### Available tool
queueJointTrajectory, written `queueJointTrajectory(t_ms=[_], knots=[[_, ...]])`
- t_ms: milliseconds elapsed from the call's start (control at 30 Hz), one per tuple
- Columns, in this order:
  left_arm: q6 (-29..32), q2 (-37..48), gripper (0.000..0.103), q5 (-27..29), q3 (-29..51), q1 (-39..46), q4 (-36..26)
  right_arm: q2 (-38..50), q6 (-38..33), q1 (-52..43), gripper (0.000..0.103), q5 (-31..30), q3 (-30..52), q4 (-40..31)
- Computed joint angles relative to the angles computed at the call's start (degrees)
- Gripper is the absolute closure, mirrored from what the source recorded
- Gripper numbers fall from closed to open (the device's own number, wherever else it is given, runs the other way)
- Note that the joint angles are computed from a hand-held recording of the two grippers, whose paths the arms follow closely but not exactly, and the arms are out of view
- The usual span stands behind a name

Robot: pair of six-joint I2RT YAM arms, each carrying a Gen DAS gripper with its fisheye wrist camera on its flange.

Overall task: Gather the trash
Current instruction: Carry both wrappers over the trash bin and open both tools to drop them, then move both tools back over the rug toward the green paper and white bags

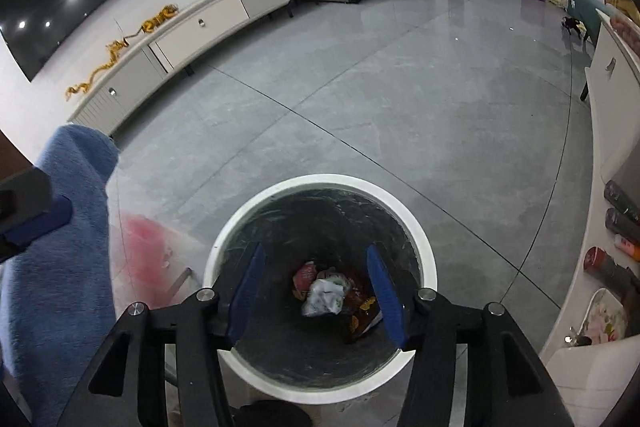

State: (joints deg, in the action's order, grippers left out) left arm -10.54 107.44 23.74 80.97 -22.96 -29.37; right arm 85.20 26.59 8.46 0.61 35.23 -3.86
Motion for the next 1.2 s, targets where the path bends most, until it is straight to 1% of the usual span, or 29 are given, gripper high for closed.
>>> queueJointTrajectory(t_ms=[100,167,200,367,433,500,567,667,733,767,800,900,933,1067,1100,1200], knots=[[-0.4,-0.1,0.044,-1.1,0.3,-0.4,0.8,0.2,0.4,0.4,0.052,0.4,0.2,-0.4],[-0.6,-2.2,0.044,-1.9,-1.8,0.1,2.0,-1.1,0.8,0.5,0.052,0.6,-0.2,-1.3],[-0.7,-4.0,0.044,-2.4,-3.4,0.5,2.8,-2.8,1.3,0.8,0.052,1.0,-0.6,-2.3],[-0.2,-15.5,0.044,-1.2,-11.5,4.0,4.6,-11.7,2.8,3.1,0.052,5.1,-1.1,-8.7],[1.2,-20.5,0.044,-1.2,-13.7,5.4,3.1,-17.2,4.1,5.8,0.052,8.1,-0.6,-13.3],[4.0,-25.0,0.044,-2.4,-14.8,6.6,0.2,-21.7,5.8,9.4,0.052,11.6,0.9,-17.9],[6.4,-29.4,0.044,-1.1,-16.0,9.5,-2.7,-25.9,8.3,14.9,0.052,16.5,3.4,-23.6],[9.9,-37.0,0.044,0.6,-18.6,15.2,-6.2,-28.3,12.6,23.0,0.052,23.0,7.7,-30.4],[13.2,-40.6,0.044,2.9,-19.8,20.3,-8.5,-28.0,16.4,29.9,0.052,28.3,12.2,-35.7],[15.3,-42.8,0.044,4.5,-20.4,24.0,-10.2,-27.5,17.9,32.3,0.052,30.2,13.6,-37.3],[17.7,-44.4,0.044,6.7,-20.7,27.9,-11.9,-26.6,20.3,36.1,0.052,33.0,16.5,-40.3],[25.4,-46.0,0.044,12.6,-20.4,39.0,-17.1,-23.2,25.6,44.1,0.052,39.1,24.0,-47.6],[29.1,-46.2,0.044,15.1,-20.3,44.1,-19.3,-22.0,27.0,46.2,0.052,40.7,26.4,-50.0],[41.5,-43.8,0.044,23.0,-19.2,59.8,-26.5,-14.9,32.8,54.7,0.052,47.0,37.6,-60.2],[45.2,-42.5,0.044,25.0,-18.7,63.9,-28.6,-12.3,34.3,57.2,0.052,48.7,41.4,-63.4],[53.4,-37.8,0.044,28.1,-16.7,72.4,-32.8,-7.6,36.8,61.5,0.052,51.3,48.0,-68.8]])
